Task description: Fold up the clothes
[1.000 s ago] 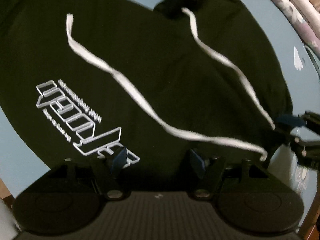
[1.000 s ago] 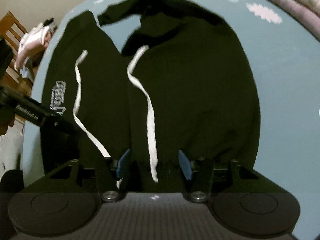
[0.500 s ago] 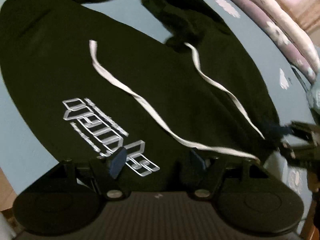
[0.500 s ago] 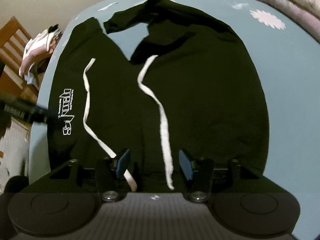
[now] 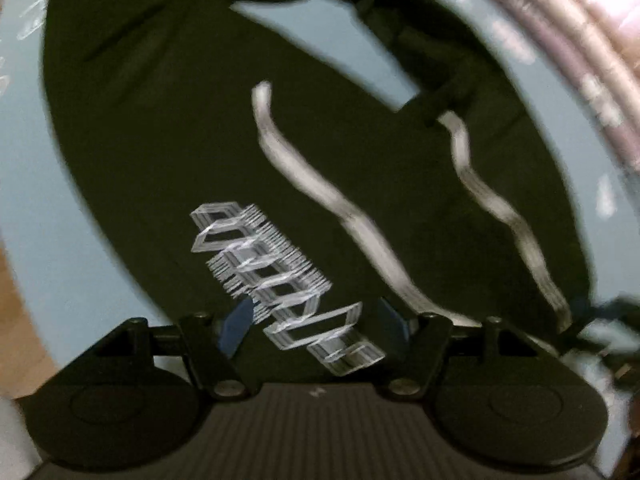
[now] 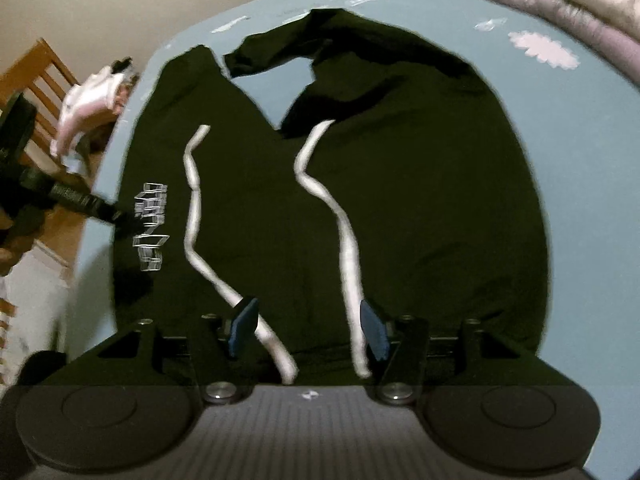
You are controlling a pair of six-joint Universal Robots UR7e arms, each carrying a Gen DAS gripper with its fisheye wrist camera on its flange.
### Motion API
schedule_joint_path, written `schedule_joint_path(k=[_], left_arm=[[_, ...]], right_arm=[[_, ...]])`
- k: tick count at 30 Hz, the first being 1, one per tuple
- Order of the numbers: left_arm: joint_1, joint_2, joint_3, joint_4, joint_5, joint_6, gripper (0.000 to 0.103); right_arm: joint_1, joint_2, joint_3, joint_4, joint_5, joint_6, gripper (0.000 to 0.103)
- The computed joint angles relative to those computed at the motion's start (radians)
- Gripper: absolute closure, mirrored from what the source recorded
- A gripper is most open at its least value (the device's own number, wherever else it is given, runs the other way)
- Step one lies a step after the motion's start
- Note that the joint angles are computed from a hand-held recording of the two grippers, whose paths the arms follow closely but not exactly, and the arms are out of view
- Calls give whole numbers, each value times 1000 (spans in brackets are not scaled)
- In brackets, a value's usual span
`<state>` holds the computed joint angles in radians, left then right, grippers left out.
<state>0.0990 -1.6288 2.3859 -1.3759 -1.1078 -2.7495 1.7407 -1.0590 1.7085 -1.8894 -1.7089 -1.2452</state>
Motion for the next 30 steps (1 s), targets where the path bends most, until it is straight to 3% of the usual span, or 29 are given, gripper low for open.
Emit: schedule_joint_path(k=[4,7,8,10,14,17,19,22,26,30], left_arm=[[63,31,0,-70,175,92,34],[134,86,-1,-205,307,257,34],[152,102,-9,-219,321,288,34],[170,96,-8,-231,323,299,34],[167,59,1,-169,295,167,34],[162,43,14,-170,276,150,34],[142,38,18,-155,237,127,34],[128,30,34,-179,199,126,34],[141,42,52,-260,223,188,34],[152,96,43,-391,273,335,34]], right_arm=[[-3,-14,21,7,4,-22,41],[-12,-15,-7,92,21,-54,41],[-15,-12,-21,137,22,-67,41],[-20,-12,-31,207,19,-92,41],[-23,-18,-9,284,14,-150,41],[-16,-14,41,219,-19,-123,41],[-3,-11,75,155,-102,-64,41],[-8,-41,72,201,-137,-64,40],[-3,-70,65,240,-145,-108,34],[1,-42,-11,297,-50,-40,35]])
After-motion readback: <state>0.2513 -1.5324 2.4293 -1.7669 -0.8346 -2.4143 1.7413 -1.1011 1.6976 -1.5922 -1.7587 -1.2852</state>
